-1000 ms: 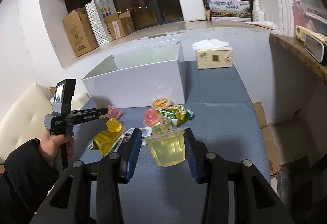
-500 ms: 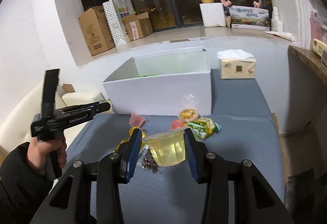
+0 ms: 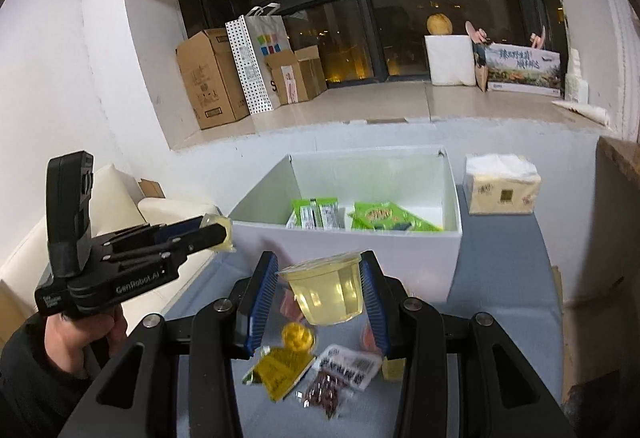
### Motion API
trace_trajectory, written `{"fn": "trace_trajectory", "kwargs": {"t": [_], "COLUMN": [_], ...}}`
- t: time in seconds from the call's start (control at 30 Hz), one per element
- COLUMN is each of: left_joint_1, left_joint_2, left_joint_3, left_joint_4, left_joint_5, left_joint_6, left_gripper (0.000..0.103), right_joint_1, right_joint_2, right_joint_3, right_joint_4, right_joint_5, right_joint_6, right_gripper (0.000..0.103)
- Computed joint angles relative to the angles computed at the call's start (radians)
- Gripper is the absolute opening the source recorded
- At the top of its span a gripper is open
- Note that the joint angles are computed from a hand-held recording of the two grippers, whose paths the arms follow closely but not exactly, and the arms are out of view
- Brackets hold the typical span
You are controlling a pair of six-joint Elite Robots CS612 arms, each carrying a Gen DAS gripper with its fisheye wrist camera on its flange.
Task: Organize snacks
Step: 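Carry both jelly cups over the white box and open both tools, then move both open tools back toward the remaining snacks on the table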
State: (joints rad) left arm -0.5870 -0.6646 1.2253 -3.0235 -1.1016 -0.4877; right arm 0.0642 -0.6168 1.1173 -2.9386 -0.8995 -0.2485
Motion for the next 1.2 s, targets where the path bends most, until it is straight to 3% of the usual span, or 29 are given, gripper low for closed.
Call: {"fn": "trace_trajectory", "kwargs": {"t": [0.23,0.43,0.47,0.5,0.53,0.57,0.7,0.87,1.07,1.2], "left_joint_1": [0.024,0.054,0.057,0.057,0.058,0.058,0.056,0.043,-0.002,-0.034], "left_joint_2": [0.05,0.1,0.109,0.116,0.12,0.12,0.107,0.082,0.025,-0.018], "left_joint_3": [-0.136,-0.246,-0.263,-0.281,-0.287,-0.284,-0.244,-0.194,-0.069,0.038], "left_joint_4": [0.069,0.179,0.213,0.255,0.268,0.266,0.24,0.241,0.179,0.116], "left_joint_5": [0.019,-0.014,-0.003,0.016,0.023,0.025,0.007,0.008,0.041,0.052], "left_joint_6": [0.059,0.043,0.024,0.01,0.011,0.01,0.013,-0.01,-0.039,-0.111], "left_gripper": [0.036,0.038,0.053,0.063,0.086,0.101,0.103,0.103,0.103,0.103], "right_joint_1": [0.027,0.041,0.044,0.048,0.048,0.043,0.021,-0.009,-0.032,-0.038], "right_joint_2": [0.112,0.268,0.282,0.297,0.302,0.305,0.28,0.211,0.091,0.024], "right_joint_3": [-0.261,-0.566,-0.595,-0.621,-0.623,-0.619,-0.553,-0.409,-0.163,0.001], "right_joint_4": [0.13,0.378,0.41,0.429,0.42,0.412,0.377,0.27,0.12,0.031], "right_joint_5": [-0.025,-0.043,-0.069,-0.112,-0.136,-0.133,-0.104,-0.055,-0.068,-0.122], "right_joint_6": [0.01,0.038,0.031,0.028,0.042,0.071,0.144,0.206,0.147,0.04], "right_gripper": [0.046,0.048,0.068,0.1,0.103,0.103,0.103,0.103,0.103,0.103]}}
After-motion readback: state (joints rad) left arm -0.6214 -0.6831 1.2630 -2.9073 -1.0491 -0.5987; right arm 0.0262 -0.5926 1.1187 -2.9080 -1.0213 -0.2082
